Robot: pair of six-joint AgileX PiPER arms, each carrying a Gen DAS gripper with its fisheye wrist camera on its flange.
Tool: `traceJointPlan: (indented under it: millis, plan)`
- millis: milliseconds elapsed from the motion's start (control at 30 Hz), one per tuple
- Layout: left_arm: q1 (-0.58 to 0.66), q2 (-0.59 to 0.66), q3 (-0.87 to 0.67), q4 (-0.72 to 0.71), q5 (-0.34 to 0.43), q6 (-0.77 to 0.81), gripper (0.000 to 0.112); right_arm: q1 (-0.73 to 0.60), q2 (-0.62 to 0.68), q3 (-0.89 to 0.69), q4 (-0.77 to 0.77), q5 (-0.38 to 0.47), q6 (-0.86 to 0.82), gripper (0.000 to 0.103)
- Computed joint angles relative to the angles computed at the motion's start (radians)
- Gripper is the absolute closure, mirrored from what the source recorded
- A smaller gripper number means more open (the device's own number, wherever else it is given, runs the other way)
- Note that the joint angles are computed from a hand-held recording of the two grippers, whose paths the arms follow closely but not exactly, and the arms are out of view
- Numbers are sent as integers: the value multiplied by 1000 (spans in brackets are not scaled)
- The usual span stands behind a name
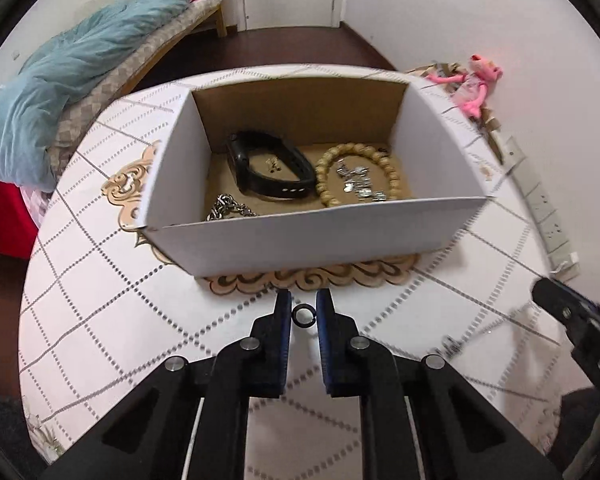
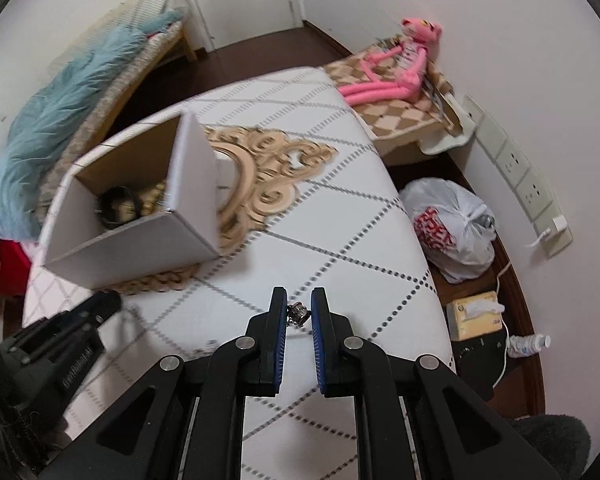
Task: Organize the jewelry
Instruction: 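Carry both small pieces over the box, lower them in and open both tools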
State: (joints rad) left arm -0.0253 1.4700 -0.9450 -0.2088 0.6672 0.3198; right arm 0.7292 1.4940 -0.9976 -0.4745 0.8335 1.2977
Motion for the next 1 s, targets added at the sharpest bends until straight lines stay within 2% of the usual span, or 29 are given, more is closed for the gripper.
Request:
traceJointPlan:
  millis: [233,467,567,667,833,1000]
  plan:
    - [99,-146,-33,-127,154,160,102,61,-55,-98,-1,81,-53,90]
    - [178,-155,-188,-205,299,214,102,62,-51,-280,18,154,-177,90]
    - [201,-97,-318,-227,357,221,102,38,-19,-404,39,180,-262,90]
    - [200,-35,-437,-215,384,220,102,9,40,-554,64,210,-360,90]
    - [192,114,-628,-187,425,198,102,-65,211,-845,165,287,-548,90]
    - [194,280,-786,-181,505,150,102,-170,386,-1011,326,338,-681,91]
